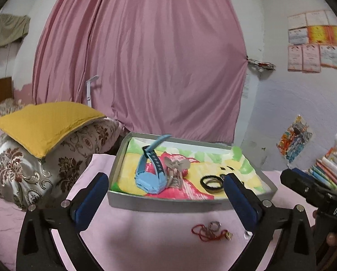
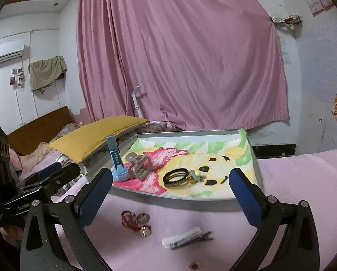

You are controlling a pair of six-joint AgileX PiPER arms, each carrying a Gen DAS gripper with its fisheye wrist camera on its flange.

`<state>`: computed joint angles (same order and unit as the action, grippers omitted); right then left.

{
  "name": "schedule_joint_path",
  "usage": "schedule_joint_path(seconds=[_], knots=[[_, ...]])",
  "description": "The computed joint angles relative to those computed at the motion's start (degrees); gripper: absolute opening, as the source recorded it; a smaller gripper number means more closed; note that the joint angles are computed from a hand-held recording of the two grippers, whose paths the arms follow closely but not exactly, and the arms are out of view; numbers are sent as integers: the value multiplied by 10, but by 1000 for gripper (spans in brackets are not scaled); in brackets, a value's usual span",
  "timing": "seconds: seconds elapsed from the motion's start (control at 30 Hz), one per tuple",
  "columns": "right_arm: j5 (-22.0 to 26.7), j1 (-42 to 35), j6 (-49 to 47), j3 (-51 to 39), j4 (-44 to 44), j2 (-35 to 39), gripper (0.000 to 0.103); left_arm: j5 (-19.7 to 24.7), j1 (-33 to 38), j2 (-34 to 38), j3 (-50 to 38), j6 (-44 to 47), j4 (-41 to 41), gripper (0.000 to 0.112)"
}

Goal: Organize jewelry
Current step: 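Open both grippers to set the watch and hair tie in the tray, then move the right gripper down onto the small red-gold ring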

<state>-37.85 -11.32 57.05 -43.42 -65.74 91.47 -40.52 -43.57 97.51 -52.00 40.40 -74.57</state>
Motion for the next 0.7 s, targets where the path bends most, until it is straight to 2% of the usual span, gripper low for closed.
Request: schedule_joint_path(seconds=[0.2, 0.37, 0.7], knots=[[-12, -33, -23, 40, -15, -34, 101, 4, -22, -17, 20, 5, -9, 102], [-12, -64, -4, 48, -71, -38, 101, 13, -35, -25, 34, 26, -26, 102], [34, -71, 65, 39, -170, -25, 101, 87, -21, -18, 31, 59, -55, 102]])
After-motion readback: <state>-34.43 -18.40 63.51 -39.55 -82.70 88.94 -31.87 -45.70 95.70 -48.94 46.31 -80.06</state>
